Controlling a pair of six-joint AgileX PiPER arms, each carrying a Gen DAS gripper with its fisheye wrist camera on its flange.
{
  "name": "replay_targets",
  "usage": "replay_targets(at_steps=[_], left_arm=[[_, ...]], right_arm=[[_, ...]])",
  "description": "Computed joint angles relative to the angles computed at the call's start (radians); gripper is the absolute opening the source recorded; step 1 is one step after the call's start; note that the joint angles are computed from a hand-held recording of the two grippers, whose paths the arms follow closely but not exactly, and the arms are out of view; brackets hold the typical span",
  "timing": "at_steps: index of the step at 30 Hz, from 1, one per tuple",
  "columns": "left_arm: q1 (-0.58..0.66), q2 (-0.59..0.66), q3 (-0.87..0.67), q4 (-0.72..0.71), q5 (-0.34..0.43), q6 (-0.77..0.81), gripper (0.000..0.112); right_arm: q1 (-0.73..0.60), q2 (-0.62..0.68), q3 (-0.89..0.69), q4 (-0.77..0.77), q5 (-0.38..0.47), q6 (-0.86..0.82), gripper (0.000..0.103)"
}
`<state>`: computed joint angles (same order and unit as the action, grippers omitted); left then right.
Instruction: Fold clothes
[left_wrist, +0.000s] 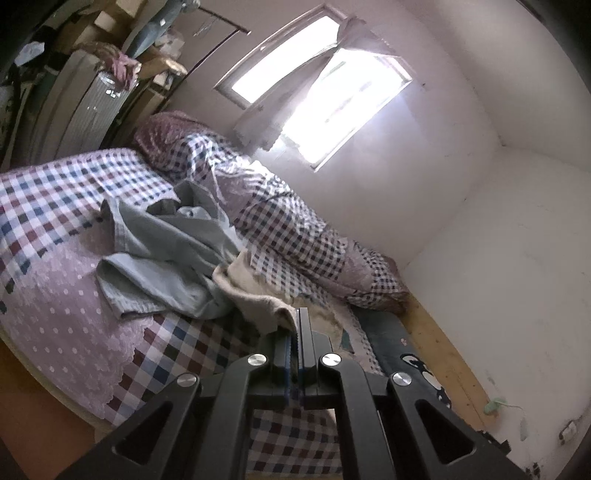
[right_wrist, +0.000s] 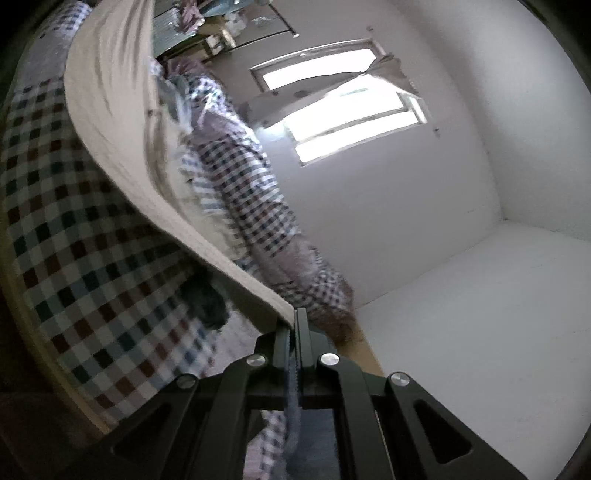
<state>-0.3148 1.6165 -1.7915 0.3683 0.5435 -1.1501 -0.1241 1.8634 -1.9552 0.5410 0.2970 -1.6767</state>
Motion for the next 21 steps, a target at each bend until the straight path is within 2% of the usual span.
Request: replay_targets(at_steps=[6,14,21], left_arm=[[-0.041,-0.083,0.042,0.094,0.005,-0.062,0.0],[-0.156,-0.173,0.012,0.252,0.05,-0.137,0.0],[-0.278,-0.206,-0.059,0.401,0.113,-0.188,0.0]], right_arm=[[-0.033,-0.043,-0.099,-0.073,0.082,0.125,0.0],[-0.086,-0.179,-0.061,0.061,0.109,0.075,0.0],[-0.14,-0.21,-0.169,0.04,0.16,0.164,0.0]])
